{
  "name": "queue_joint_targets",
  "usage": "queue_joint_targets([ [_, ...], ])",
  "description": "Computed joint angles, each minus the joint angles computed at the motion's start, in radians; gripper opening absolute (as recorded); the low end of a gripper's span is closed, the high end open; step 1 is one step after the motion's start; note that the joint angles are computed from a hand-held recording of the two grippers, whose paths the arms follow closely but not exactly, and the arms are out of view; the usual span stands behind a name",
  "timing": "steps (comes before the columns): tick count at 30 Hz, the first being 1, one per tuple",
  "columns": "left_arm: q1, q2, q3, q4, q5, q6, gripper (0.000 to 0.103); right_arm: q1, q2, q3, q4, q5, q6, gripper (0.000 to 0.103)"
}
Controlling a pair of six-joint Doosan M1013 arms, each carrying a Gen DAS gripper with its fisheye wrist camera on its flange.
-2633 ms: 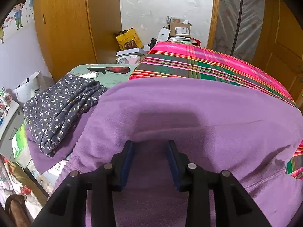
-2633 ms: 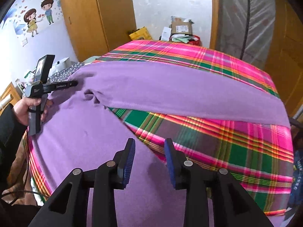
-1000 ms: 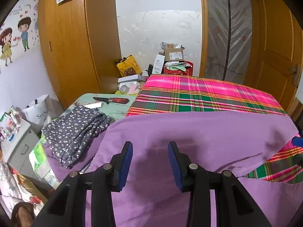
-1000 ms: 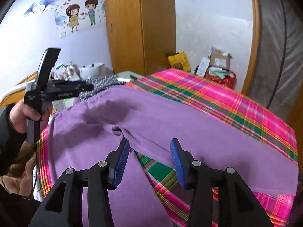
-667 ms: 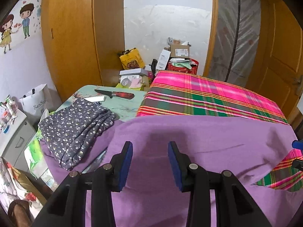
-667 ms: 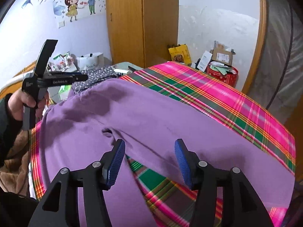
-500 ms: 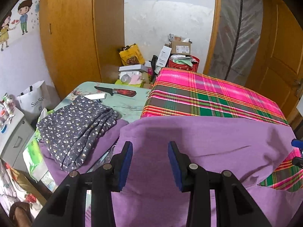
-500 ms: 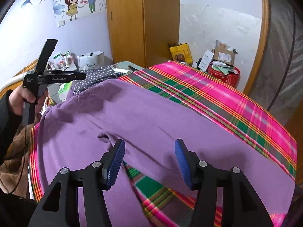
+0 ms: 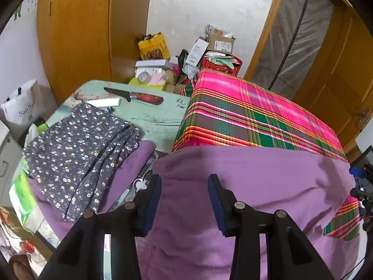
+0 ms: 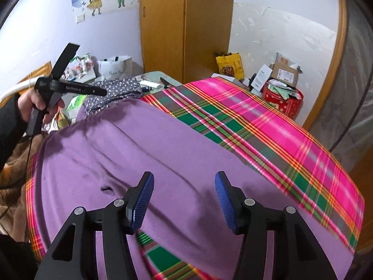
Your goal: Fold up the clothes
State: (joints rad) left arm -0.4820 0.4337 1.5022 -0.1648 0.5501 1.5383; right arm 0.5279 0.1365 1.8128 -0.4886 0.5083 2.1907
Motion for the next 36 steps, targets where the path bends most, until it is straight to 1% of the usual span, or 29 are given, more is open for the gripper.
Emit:
queue_joint_targets([
  [4, 0.014, 0.040, -0.052, 0.002, 0.055, -0.015, 0.042, -0.031, 0.025, -0.025, 0.095, -0.018, -0.098, 0.057],
  [6, 0.022, 0.065, -0.080, -0.010, 0.092, -0.011, 0.042, -0.050, 0.041, -0.038, 0.158, -0.026, -0.154, 0.057],
  [8, 0.028, 0.085, -0.101, -0.022, 0.117, -0.001, 0.042, -0.063, 0.055, -0.048, 0.194, -0.025, -0.189, 0.057],
  [12, 0.041, 0.114, -0.126, -0.072, 0.140, 0.053, 0.042, -0.082, 0.086, -0.073, 0.248, -0.012, -0.262, 0.057],
  [14, 0.048, 0.125, -0.132, -0.098, 0.138, 0.082, 0.042, -0.093, 0.099, -0.082, 0.277, -0.009, -0.302, 0.057],
  [19, 0.068, 0.145, -0.147, -0.192, 0.138, 0.170, 0.042, -0.123, 0.125, -0.098, 0.401, -0.022, -0.432, 0.057],
  [21, 0.070, 0.149, -0.151, -0.229, 0.138, 0.219, 0.042, -0.136, 0.139, -0.107, 0.466, -0.019, -0.504, 0.057],
  [24, 0.070, 0.136, -0.137, -0.320, 0.100, 0.370, 0.042, -0.152, 0.159, -0.122, 0.534, -0.003, -0.591, 0.057],
  [26, 0.066, 0.129, -0.134, -0.370, 0.088, 0.485, 0.042, -0.159, 0.170, -0.131, 0.569, 0.011, -0.638, 0.057],
  [30, 0.048, 0.132, -0.148, -0.383, 0.126, 0.666, 0.042, -0.180, 0.193, -0.152, 0.647, 0.047, -0.742, 0.057],
  [33, 0.038, 0.147, -0.167, -0.351, 0.159, 0.709, 0.042, -0.194, 0.202, -0.159, 0.692, 0.060, -0.789, 0.057],
  [36, 0.034, 0.157, -0.177, -0.320, 0.167, 0.722, 0.042, -0.207, 0.208, -0.161, 0.721, 0.065, -0.814, 0.057],
])
